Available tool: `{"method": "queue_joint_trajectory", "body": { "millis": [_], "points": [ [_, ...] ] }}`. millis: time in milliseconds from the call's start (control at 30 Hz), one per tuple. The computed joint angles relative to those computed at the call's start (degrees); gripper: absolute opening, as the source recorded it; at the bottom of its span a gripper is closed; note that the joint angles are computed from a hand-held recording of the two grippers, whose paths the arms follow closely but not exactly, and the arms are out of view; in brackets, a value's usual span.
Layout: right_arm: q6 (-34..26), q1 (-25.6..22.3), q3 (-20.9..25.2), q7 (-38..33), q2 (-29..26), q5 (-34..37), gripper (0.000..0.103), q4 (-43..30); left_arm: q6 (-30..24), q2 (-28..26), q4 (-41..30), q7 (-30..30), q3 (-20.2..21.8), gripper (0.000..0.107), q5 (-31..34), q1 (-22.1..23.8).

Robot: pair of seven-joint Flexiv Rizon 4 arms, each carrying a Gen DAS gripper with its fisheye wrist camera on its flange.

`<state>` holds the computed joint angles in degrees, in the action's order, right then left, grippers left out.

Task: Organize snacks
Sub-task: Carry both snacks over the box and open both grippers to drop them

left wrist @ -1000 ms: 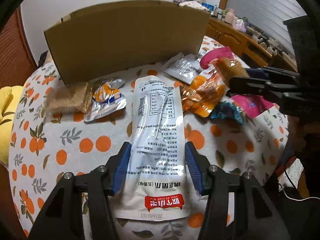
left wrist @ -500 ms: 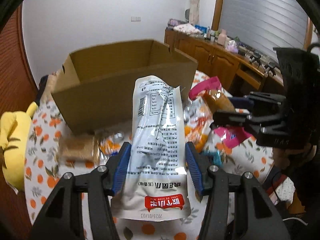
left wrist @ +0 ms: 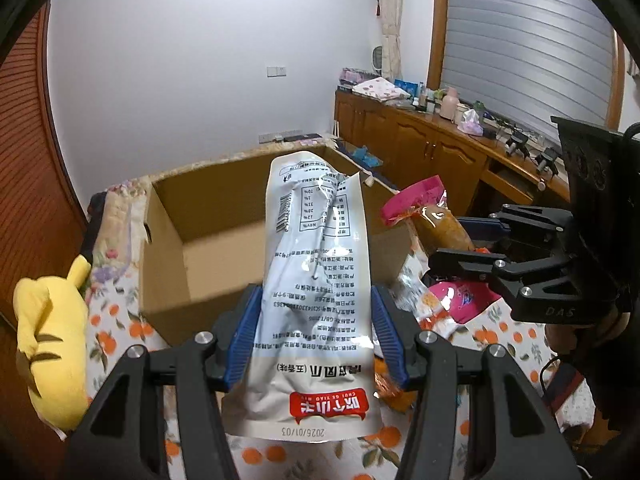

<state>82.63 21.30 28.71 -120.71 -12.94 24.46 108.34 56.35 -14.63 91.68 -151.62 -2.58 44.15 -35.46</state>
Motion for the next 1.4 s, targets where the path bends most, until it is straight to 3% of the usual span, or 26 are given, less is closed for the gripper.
{"method": "queue_joint_trajectory", "body": {
  "millis": [533, 1000, 1400],
  "points": [
    [-1.2, 1.0, -1.5, 6.4, -10.1, -11.6, 0.045, -11.9, 1.2, -4.6, -5.2, 9.1, 3.1, 0.054, -5.3, 4.6],
    [-4.0, 3.4, -4.3, 12.6, -17.5, -20.8, 0.045, -19.2, 2.0, -8.2, -6.9, 11.1, 6.1, 0.054, -9.1, 5.7],
    [-6.6, 5.6, -6.8, 17.5, -19.5, -26.3, 0.046, -20.4, 0.8, -10.1, -8.0, 11.6, 7.4, 0.056, -10.7, 5.8]
  ]
}}
